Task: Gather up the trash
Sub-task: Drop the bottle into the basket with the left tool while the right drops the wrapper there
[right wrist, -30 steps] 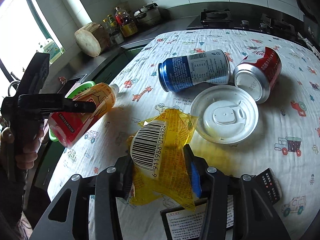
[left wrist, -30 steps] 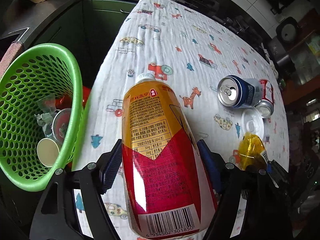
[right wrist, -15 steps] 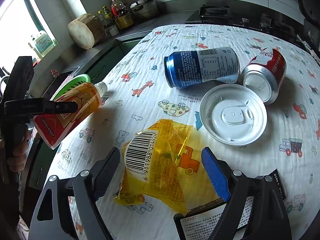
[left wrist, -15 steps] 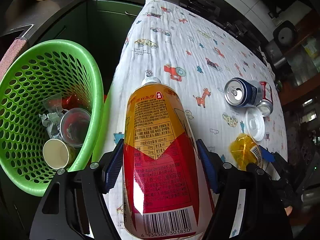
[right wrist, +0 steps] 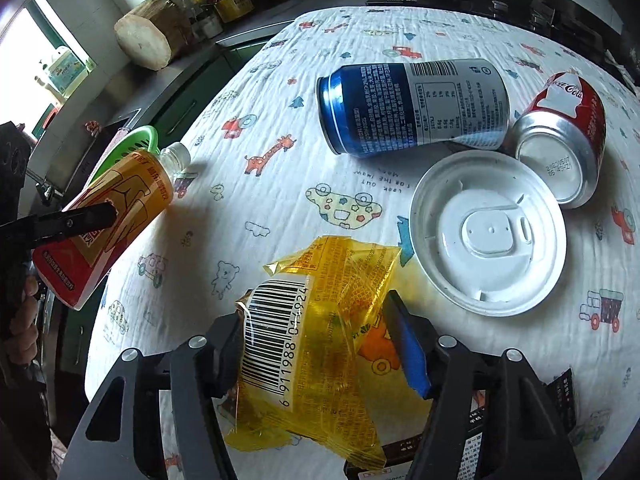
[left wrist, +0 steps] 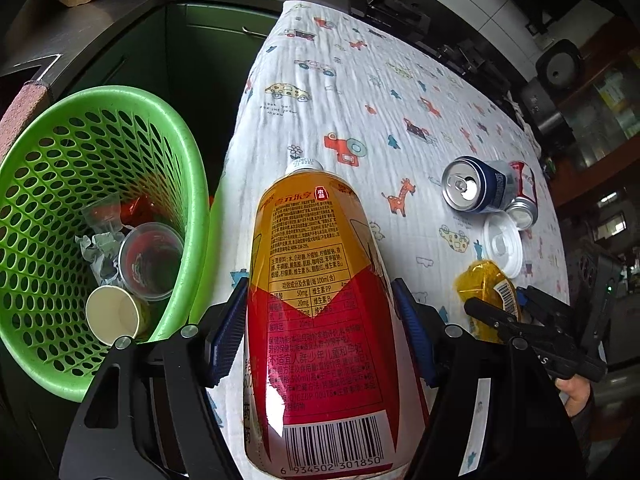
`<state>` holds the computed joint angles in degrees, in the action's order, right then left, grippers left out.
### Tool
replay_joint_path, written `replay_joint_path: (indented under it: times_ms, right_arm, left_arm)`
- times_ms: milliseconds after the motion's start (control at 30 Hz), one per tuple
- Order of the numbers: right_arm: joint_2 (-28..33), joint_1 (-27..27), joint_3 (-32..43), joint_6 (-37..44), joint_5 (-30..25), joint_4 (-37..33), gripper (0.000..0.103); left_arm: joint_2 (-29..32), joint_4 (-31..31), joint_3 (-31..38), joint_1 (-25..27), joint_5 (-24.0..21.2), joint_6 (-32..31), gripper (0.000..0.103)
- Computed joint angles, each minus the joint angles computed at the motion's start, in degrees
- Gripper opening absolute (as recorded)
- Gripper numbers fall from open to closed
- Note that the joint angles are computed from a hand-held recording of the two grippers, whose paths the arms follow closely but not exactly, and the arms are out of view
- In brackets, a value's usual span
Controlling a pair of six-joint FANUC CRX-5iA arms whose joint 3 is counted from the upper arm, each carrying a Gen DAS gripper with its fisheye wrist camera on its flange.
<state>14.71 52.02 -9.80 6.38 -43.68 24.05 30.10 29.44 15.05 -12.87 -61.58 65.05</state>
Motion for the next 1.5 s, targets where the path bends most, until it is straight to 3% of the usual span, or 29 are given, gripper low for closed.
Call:
replay_joint_path:
  times_ms: [133,467,700,967,1133,1500]
  right_arm:
    - [-0.16,0.46,-0.16,-1.61,0.07,1.67,0.047]
    - [1.32,1.07,3.03,-4.27,2.6,8.74,0.047]
    - [7.15,0.9,12.19,1.6,2.57,6.81,0.047]
    - [14.93,0.63,24.73,10.72,0.45,1.36,0.047]
    - [19.3,0.47,32.07,15.34,-1.34,-0.73,0.047]
    - [30.47,-0.8,51.07,23.92,-4.88,-6.72,0.047]
  left_arm:
    - [-0.47,1.85,-0.82,1.07,0.16,-1.65,0.068]
    - [-1.47,0.36,0.59,6.88,2.83,-2.2,0.068]
    - [3.52,-5.65,8.37,10.39,2.81,0.62,0.068]
    - [9.77,-8.32,14.41,12.11,3.28,-1.26,0.068]
    - [11.27,-9.33,14.69,13.0,4.76,-1.84,0.069]
    - [7.95,-0.56,6.35,16.5,7.68,-7.87,0.07]
